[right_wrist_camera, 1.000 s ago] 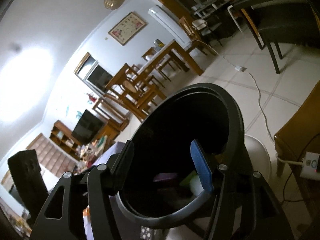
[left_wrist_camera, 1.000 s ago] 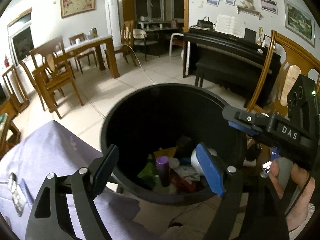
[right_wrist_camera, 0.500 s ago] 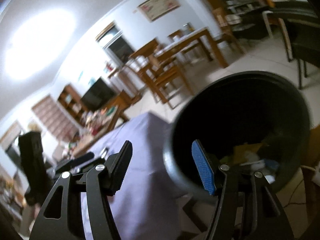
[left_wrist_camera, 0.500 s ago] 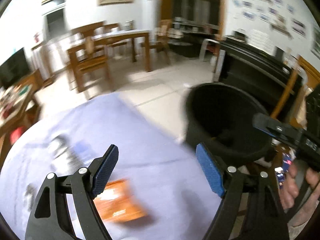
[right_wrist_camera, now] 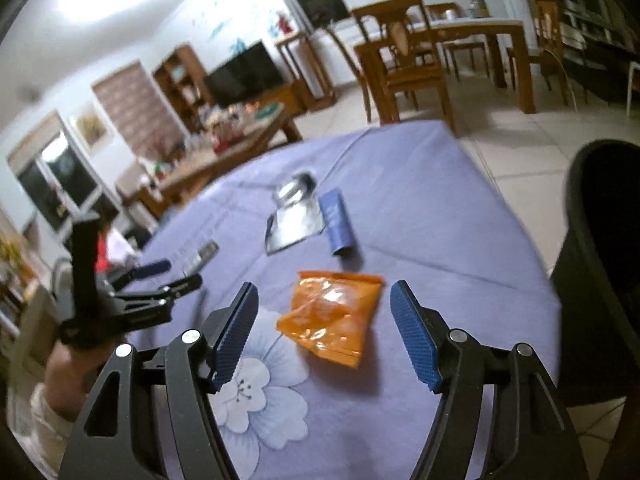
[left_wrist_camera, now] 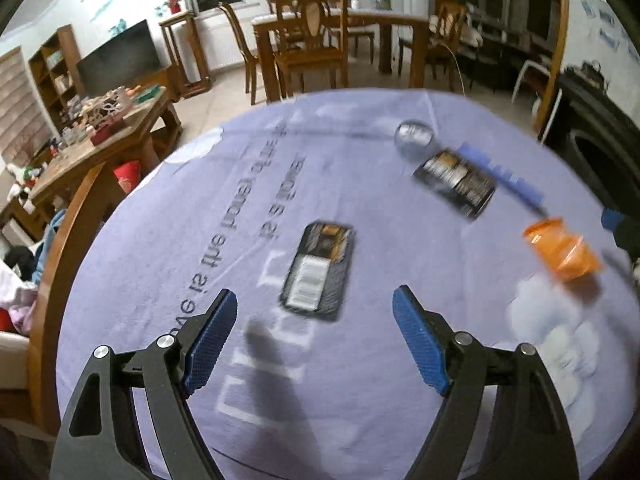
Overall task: Collect trash
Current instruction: 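Grasp a black barcode card with the left tool while the right tool grasps the orange snack packet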
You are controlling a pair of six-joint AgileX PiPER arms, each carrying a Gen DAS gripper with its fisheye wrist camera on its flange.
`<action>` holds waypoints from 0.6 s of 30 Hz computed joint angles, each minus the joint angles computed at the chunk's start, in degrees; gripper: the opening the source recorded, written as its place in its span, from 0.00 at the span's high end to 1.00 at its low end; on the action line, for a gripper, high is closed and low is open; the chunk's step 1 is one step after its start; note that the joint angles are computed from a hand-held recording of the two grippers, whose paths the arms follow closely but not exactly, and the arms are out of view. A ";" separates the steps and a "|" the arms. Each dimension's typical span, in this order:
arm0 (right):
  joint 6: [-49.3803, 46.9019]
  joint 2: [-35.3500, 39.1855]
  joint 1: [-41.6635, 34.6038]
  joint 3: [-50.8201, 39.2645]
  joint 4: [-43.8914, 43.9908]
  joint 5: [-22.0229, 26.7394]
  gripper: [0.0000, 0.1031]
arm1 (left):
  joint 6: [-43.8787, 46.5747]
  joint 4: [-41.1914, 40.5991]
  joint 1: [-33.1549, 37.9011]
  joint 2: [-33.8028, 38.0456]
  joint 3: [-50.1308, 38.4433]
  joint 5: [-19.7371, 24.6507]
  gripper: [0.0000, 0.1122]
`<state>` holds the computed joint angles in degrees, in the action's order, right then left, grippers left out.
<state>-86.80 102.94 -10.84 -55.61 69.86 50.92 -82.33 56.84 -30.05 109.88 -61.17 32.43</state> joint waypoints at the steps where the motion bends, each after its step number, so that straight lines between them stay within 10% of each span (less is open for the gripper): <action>1: 1.85 -0.35 2.89 0.06 -1.56 -3.25 0.32 | -0.70 1.45 0.78 -0.42 0.83 -1.84 0.28; 11: 12.55 -0.69 15.78 0.98 -13.28 -21.99 0.43 | -3.28 8.09 3.66 -1.56 4.34 -8.89 0.59; 13: 11.17 0.10 16.13 0.80 -12.46 -22.65 0.46 | -3.37 8.73 4.23 -1.19 3.96 -9.13 0.74; 18: 3.25 -0.45 13.76 2.09 -4.57 -19.98 0.47 | -6.19 10.41 5.70 -2.79 5.89 -12.95 0.74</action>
<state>-83.55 102.49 2.92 -53.52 65.30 30.94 -88.52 67.25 -24.35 107.09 -55.28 19.47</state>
